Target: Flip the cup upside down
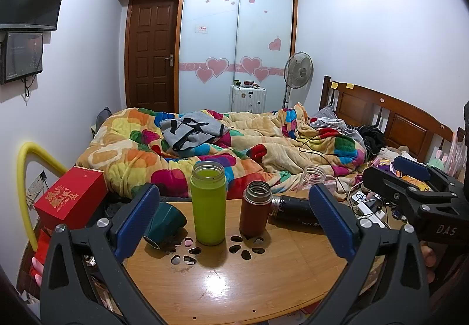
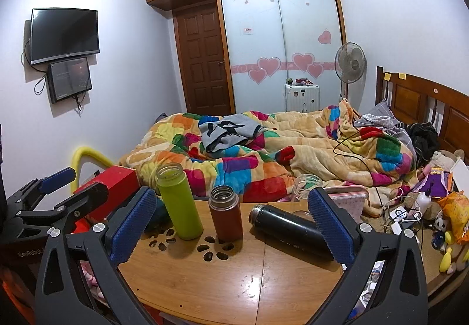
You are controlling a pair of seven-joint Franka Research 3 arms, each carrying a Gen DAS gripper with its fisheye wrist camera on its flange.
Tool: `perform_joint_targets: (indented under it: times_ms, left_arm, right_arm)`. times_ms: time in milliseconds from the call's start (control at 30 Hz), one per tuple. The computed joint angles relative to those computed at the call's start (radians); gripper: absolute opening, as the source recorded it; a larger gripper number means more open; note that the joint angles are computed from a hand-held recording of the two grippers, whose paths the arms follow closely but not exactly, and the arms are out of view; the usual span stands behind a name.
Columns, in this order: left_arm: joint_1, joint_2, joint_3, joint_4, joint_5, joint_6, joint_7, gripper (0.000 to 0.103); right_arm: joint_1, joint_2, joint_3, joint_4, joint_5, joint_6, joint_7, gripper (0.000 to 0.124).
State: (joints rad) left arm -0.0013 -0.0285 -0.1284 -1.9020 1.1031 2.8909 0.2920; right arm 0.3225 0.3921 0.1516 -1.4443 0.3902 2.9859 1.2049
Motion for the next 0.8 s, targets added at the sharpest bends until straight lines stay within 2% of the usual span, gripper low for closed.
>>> perform_joint_targets:
  times_ms: [800]
  left_arm:
    - [-0.001, -0.001, 0.0, 0.0, -0.001, -0.003, 0.003, 0.103]
  right_arm:
    - [0.002, -0.003, 0.0, -0.003, 0.002, 0.001, 0.0, 0.103]
